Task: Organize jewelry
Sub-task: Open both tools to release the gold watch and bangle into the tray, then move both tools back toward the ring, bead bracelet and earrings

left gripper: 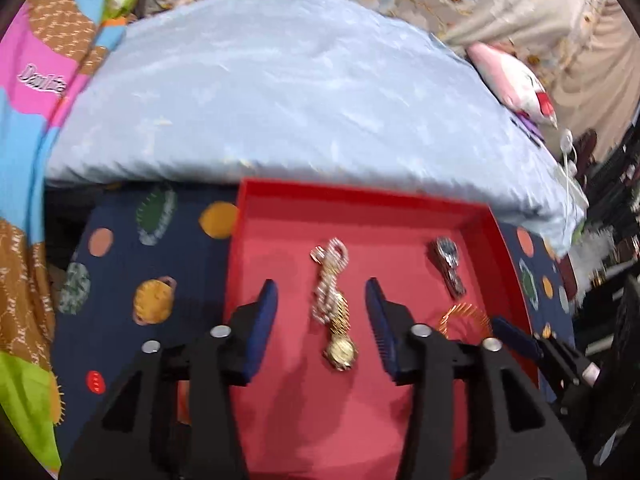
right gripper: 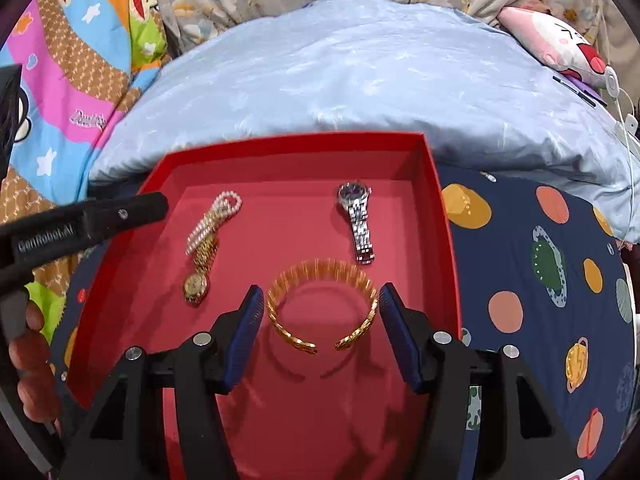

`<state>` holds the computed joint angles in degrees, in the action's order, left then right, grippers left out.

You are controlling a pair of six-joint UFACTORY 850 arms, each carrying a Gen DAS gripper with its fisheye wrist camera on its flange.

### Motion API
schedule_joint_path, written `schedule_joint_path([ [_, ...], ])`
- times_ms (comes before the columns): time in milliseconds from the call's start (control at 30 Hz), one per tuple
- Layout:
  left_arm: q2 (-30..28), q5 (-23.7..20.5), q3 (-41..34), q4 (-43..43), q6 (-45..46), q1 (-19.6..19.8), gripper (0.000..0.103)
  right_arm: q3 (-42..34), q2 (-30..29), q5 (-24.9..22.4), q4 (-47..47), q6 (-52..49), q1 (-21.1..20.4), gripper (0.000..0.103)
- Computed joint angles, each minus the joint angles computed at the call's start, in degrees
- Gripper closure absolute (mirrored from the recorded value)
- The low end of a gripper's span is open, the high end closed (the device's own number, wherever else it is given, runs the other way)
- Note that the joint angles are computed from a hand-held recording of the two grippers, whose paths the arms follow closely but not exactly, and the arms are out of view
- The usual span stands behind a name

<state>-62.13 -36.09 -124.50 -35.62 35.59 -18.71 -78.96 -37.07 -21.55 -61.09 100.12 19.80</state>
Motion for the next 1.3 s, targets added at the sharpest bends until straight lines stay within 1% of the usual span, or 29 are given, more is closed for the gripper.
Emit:
schedule_joint_path([
  [33,0.51,0.93,0.62,-0.34,-0.31,0.22,0.051,0.27,0.30,-0.50,-1.27,1.52,0.11,0.044],
  [133,3.68,4.20,5.22,-2.35,1.38,0.97,0.050,2.61,2.50,-1.40,-7.42,8.63,0.58,0.044],
  [300,10.90,10.10,16.02,-7.66,8.21,2.09,0.048,7.36,7.14,-2.50,-14.05,17.25,1.69,0.044],
  [367,13.65,11.45,20.18,-10.90,11.91,2.86,0.045,9.56,9.26,-3.21,-15.53,19.86,2.52,0.044],
  [467,17.87,11.49,26.68,-16.59,17.45,4.40,0.043,13.28,12.60,-4.70,-16.22,22.41,4.40,0.044],
  [533,20.68,12.47,31.07,-18.96,20.40,5.17,0.043,15.83,14.75,-5.47,-15.59,23.55,5.91,0.044],
  [600,22.88,13.44,34.68,-20.92,23.31,5.61,0.042,17.88,16.45,-6.16,-14.96,24.12,7.26,0.044],
  [667,25.24,13.97,38.72,-21.07,25.14,6.16,0.042,19.47,17.79,-7.59,-12.59,22.66,8.98,0.044],
  [733,27.15,13.82,42.14,-21.91,27.04,6.67,0.042,21.16,19.13,-8.61,-10.61,22.16,10.83,0.044],
  [933,31.71,14.32,50.93,-20.33,29.11,7.48,0.042,24.95,21.61,-9.79,-7.44,24.47,15.53,0.044],
  [1133,34.15,14.18,56.78,-18.01,28.82,8.41,0.042,27.06,22.16,-9.48,-4.05,25.73,18.84,0.044],
  [1300,35.62,14.33,60.51,-16.69,28.57,8.77,0.042,28.24,22.14,-8.30,-2.41,27.04,21.05,0.044],
])
